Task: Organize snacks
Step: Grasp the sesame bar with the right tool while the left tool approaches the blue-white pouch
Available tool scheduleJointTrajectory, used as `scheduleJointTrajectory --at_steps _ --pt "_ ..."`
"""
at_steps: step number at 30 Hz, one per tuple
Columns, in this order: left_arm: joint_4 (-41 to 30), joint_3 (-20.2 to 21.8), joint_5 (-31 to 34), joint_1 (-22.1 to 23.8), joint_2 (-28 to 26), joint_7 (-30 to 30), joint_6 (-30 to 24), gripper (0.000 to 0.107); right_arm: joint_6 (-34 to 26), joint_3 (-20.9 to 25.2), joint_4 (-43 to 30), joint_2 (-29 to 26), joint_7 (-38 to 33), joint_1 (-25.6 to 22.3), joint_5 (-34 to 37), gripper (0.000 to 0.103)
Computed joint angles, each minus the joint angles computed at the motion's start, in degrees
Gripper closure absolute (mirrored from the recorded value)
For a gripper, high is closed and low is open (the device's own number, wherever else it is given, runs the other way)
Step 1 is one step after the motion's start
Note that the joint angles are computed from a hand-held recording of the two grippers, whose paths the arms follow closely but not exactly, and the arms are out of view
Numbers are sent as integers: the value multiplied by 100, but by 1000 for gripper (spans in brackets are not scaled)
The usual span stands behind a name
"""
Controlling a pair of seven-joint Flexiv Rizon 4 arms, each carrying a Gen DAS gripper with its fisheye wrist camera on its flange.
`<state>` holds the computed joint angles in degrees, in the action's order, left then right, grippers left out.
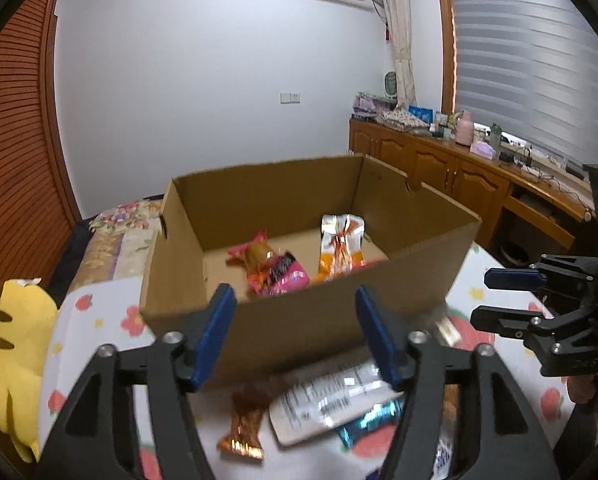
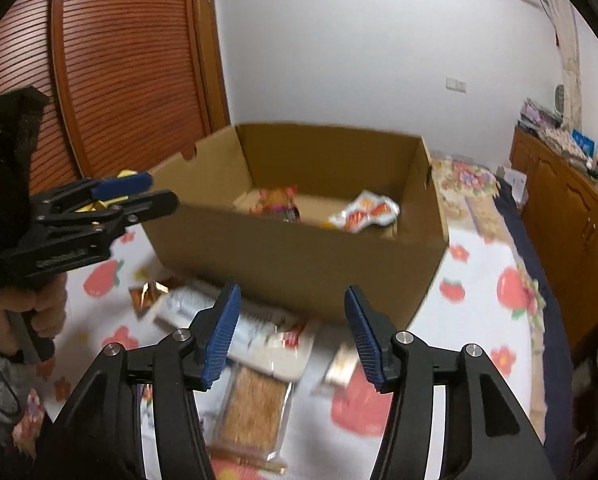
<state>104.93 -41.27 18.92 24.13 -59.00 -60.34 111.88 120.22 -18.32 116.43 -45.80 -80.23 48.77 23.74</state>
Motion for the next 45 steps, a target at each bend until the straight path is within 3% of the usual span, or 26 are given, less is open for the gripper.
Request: scheduleJointTrajectory --at_steps 3,6,14,23,27,31,35,38,40,42,45 --pt "246 63 119 92 17 -121 271 18 -44 196 55 -43 142 -92 -2 44" --pt "440 22 243 252 40 -203 181 16 -117 283 89 -122 318 -108 -7 43" --pt "826 513 191 57 210 -339 313 15 -328 483 122 -285 766 -188 -336 39" --pt "1028 957 -21 -213 448 -470 233 13 -555 289 86 -431 1143 12 -623 39" --pt "1145 807 34 -11 423 -401 72 11 -615 209 67 -478 1275 58 -733 39" --pt "1267 1012 -85 -167 534 -380 186 9 -702 146 37 -512 1393 75 -835 39" --pt "1409 774 81 101 486 -262 63 9 -770 203 -2 -517 1494 -38 -1003 39" --pt "1497 1012 -55 -121 631 -251 181 9 -836 97 1 -537 1534 29 -1069 40" --pt "1516 1337 -97 -420 739 -207 370 9 -863 55 28 -530 1549 55 -1110 43" --pt "1527 1547 -100 -611 798 -188 483 9 -801 136 72 -502 1518 -27 -1206 55" --pt "1542 1467 41 -521 773 -191 450 9 -845 66 106 -490 1478 47 -1241 58"
